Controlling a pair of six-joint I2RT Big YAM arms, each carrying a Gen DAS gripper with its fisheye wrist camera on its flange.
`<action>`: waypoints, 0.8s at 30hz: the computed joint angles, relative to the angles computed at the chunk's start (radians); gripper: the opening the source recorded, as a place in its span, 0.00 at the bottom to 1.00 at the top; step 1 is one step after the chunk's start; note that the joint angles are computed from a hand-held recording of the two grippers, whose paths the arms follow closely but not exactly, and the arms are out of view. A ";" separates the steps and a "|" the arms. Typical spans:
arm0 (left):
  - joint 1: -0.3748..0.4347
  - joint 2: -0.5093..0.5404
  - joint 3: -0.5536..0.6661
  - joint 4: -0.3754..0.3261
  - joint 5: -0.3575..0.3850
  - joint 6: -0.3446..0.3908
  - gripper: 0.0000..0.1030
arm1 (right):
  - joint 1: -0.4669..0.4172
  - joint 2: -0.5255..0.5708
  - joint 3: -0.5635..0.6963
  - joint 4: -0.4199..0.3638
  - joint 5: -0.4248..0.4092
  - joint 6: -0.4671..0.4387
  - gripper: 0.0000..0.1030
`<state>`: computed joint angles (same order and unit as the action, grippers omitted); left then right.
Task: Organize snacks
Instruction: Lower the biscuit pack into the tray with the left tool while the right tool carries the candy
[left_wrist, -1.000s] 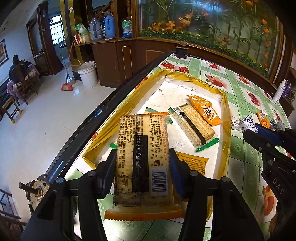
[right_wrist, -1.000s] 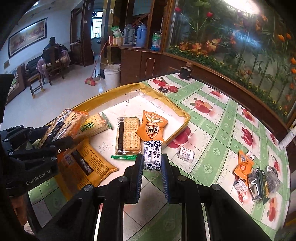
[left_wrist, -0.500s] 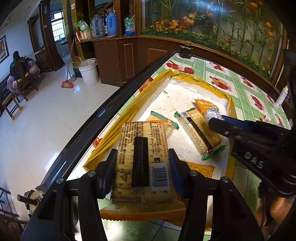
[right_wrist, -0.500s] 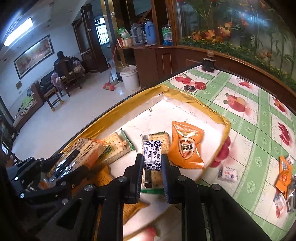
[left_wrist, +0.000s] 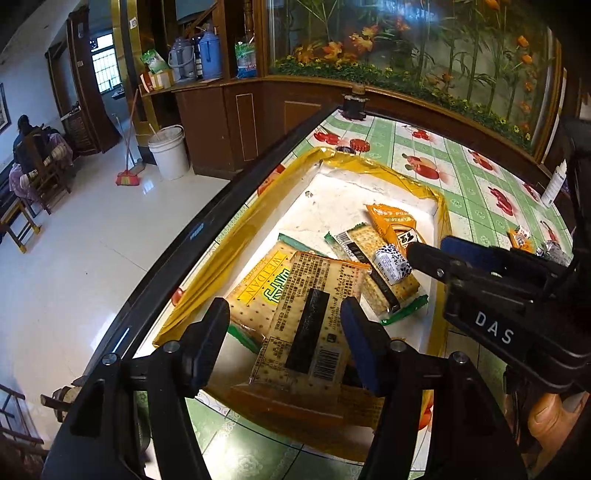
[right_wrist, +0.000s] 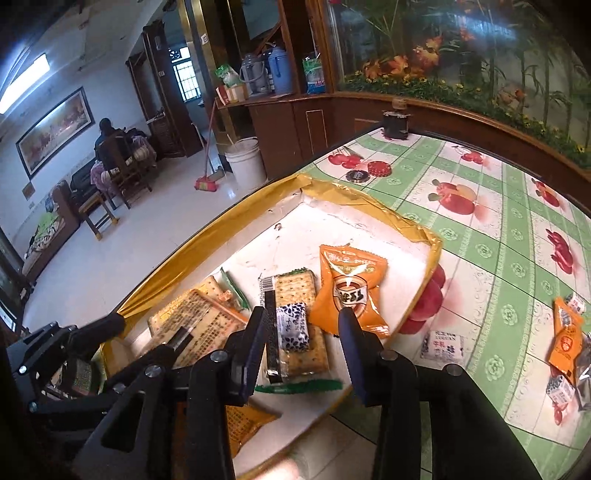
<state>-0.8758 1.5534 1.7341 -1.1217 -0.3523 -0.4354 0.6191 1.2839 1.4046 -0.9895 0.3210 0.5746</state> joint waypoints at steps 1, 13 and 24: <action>-0.001 -0.001 0.002 -0.001 -0.003 -0.002 0.60 | 0.002 -0.007 -0.004 -0.004 0.004 0.004 0.40; -0.051 -0.006 0.017 -0.017 -0.014 -0.012 0.60 | 0.043 -0.146 -0.100 -0.073 0.097 0.093 0.41; -0.136 0.029 0.069 -0.043 -0.016 0.025 0.60 | 0.044 -0.342 -0.254 -0.195 0.150 0.252 0.42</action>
